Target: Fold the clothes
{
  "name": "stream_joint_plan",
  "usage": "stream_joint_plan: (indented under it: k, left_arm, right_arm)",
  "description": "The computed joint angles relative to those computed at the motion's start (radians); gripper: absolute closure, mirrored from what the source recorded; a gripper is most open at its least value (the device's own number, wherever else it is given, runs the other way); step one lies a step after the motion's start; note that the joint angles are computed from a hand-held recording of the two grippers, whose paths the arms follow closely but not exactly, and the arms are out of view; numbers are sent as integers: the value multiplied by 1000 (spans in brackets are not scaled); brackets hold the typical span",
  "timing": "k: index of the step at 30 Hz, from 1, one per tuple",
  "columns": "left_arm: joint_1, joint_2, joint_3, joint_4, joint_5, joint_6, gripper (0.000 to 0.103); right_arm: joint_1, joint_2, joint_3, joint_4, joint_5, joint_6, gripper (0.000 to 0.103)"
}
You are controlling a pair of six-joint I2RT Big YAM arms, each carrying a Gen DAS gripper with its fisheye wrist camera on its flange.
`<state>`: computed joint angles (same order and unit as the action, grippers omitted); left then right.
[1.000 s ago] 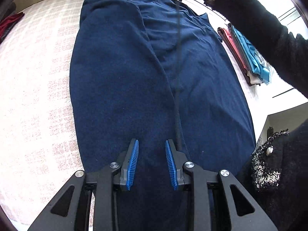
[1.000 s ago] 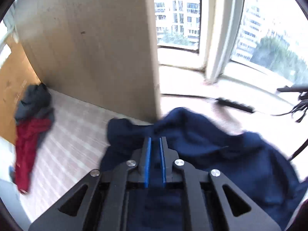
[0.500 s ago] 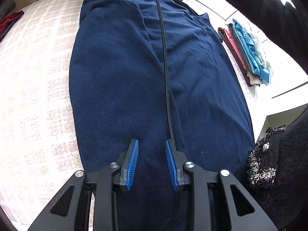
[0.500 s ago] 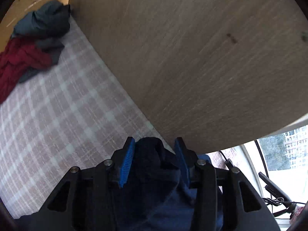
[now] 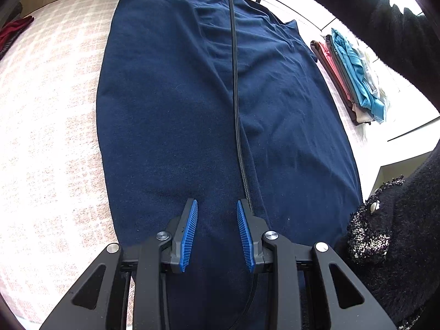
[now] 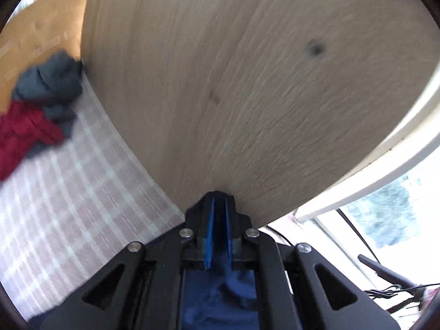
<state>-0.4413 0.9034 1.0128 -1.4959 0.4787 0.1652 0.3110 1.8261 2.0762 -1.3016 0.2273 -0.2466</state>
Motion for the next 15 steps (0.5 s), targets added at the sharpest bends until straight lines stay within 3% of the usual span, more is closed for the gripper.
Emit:
stream_joint_plan:
  k: [1,3,4,6,11,15]
  left_arm:
    - [0,-1,0,0,-2,0,74]
    - [-2,-5,0,-1,-8,1,74]
    - [-2,-7,0,-1,-11,3,73]
    - [-2,-12,-3,1,-11,3,72]
    - [-1,-41,-20,16,-2,-43,70]
    - [49,-104,-21,-54,-25,-53,72]
  right_arm:
    - [9,-5,-15,10,23,-7,89]
    - [21,-26,-41,34,46,-10,68]
    - [24,-44,-55,47,48,-8,65]
    - [29,-84,-82,70,36,5,65]
    - [48,-200,-191,18,-146,71,65]
    - [110,-299,-380,-29,-268,87,65]
